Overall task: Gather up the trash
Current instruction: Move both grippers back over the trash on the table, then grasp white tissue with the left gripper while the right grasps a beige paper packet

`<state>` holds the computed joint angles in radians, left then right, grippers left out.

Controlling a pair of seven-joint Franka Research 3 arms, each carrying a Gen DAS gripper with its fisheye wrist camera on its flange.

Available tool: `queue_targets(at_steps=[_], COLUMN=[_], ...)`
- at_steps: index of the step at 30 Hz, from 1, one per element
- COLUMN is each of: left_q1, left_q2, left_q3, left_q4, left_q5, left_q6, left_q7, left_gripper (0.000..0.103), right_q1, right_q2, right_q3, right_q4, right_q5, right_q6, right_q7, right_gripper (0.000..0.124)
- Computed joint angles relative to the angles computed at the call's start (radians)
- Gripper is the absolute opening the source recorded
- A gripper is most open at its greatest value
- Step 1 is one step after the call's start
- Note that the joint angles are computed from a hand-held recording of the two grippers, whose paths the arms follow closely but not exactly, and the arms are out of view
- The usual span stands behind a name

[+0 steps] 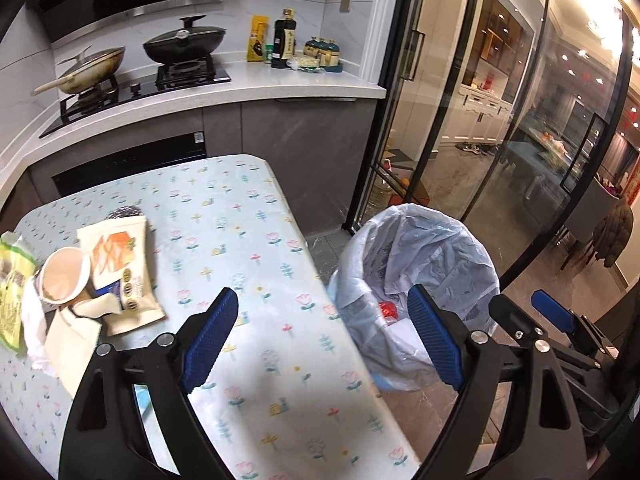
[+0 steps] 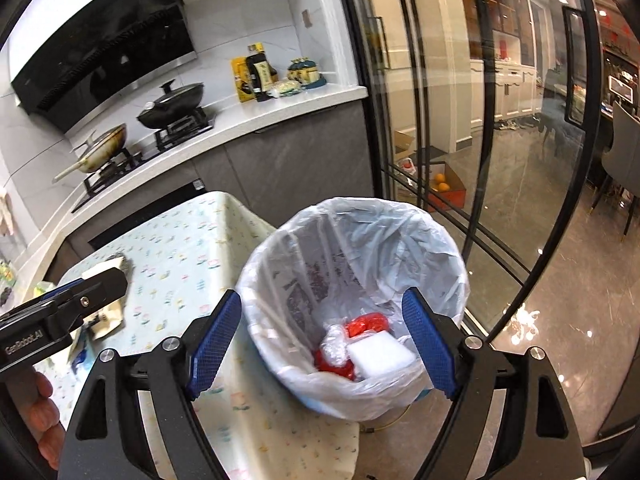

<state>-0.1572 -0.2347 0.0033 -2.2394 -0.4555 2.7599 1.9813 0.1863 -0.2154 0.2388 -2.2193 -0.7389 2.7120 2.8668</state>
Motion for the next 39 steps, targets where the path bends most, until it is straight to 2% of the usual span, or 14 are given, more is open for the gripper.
queue_targets(at_steps=[9,20,26,32,39], left_q1=[0.037,0.116,0.168,0.217,0.263], left_q2=[-0.130,-0.246,-0.270,-0.239,-0.170], left_q3=[0.074,0.196,0.257,0.311,0.325], left_q4=[-0.118,-0.218,-0.252,-0.237,-0.195], left_q5=[0.030,0.095,0.120,0.089,0.023], left_q6=[0.001,-0.024,-0.030,-0.060,-0.070], left_q7=[-0.004,0.013,0.047,0.087,0.152], left_gripper=[0.089,0.089,0.089,0.089,0.089], right_q1=[0.073,0.212,0.306,0.400,0.493], right_q2=[0.016,0.101,0.182,0.285,0.415], right_q3=[0.043,0.063,0.045,0.002,-0.064], right_q4=[0.055,0.167,0.258,0.365,0.509], right_q5=[0.002,-0.010,-0.018,0.012,0.066], right_q6=[-0.036,-0.095,-0.126,-0.142,-0.159], right_q7=[-0.014,0.000,-0.006,-0.047,-0.118], right_gripper=[0.079,0.079,0.079,0.079,0.079])
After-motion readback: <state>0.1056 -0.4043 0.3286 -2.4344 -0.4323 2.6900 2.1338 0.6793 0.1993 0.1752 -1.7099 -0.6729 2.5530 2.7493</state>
